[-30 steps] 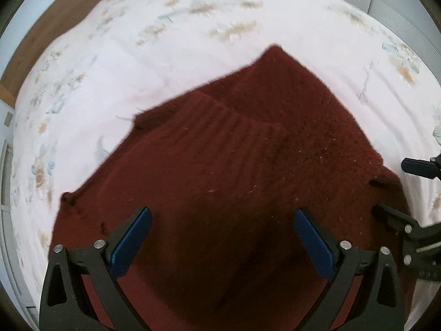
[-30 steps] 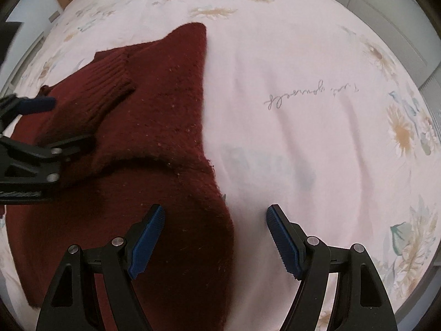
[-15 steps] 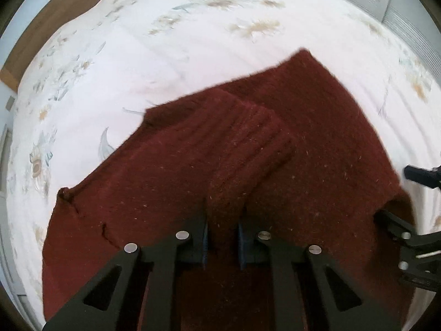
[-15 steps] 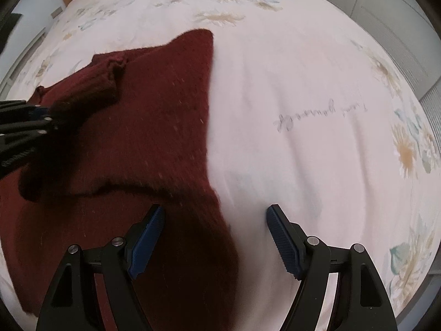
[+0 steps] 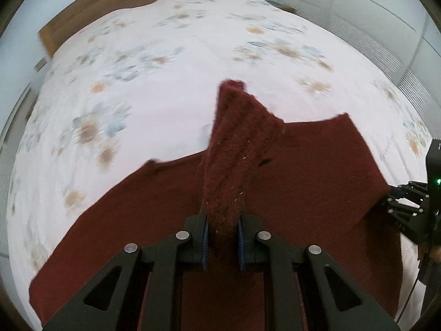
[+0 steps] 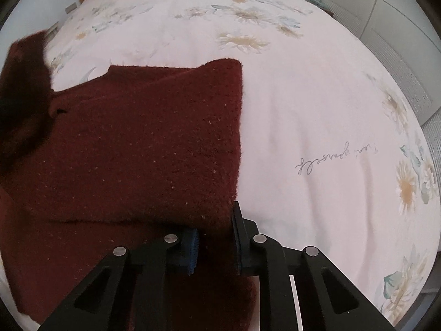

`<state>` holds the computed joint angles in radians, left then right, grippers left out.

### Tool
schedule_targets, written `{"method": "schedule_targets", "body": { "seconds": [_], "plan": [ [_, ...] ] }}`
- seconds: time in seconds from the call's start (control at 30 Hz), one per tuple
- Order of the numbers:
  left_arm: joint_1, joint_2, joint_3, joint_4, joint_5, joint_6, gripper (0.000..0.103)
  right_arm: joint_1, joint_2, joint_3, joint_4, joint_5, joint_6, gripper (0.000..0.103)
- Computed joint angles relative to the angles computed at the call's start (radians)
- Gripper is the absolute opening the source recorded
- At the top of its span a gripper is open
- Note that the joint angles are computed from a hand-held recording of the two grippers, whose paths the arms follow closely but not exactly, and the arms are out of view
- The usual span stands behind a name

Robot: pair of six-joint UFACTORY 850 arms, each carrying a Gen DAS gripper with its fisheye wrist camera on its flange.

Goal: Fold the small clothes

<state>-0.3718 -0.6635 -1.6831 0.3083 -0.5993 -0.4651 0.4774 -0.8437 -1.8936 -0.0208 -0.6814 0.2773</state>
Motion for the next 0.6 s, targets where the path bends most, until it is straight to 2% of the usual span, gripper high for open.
{"method": "schedule_targets", "body": {
  "seconds": [0.2, 0.37, 0.6],
  "plan": [
    [0.033, 0.123, 0.171, 0.084, 0.026, -0.179, 0.014, -0.015, 0.052, 0.094, 0.030, 0.040, -0.020, 0.020],
    [0.080, 0.155, 0.273, -0.097, 0.063, -0.144, 0.015, -0.005, 0.053, 0.096, 0.013, 0.031, -0.022, 0.020],
    [0.115, 0.174, 0.335, -0.195, 0.089, -0.126, 0.021, -0.006, 0.054, 0.100, 0.015, 0.022, -0.012, 0.020]
  ]
}}
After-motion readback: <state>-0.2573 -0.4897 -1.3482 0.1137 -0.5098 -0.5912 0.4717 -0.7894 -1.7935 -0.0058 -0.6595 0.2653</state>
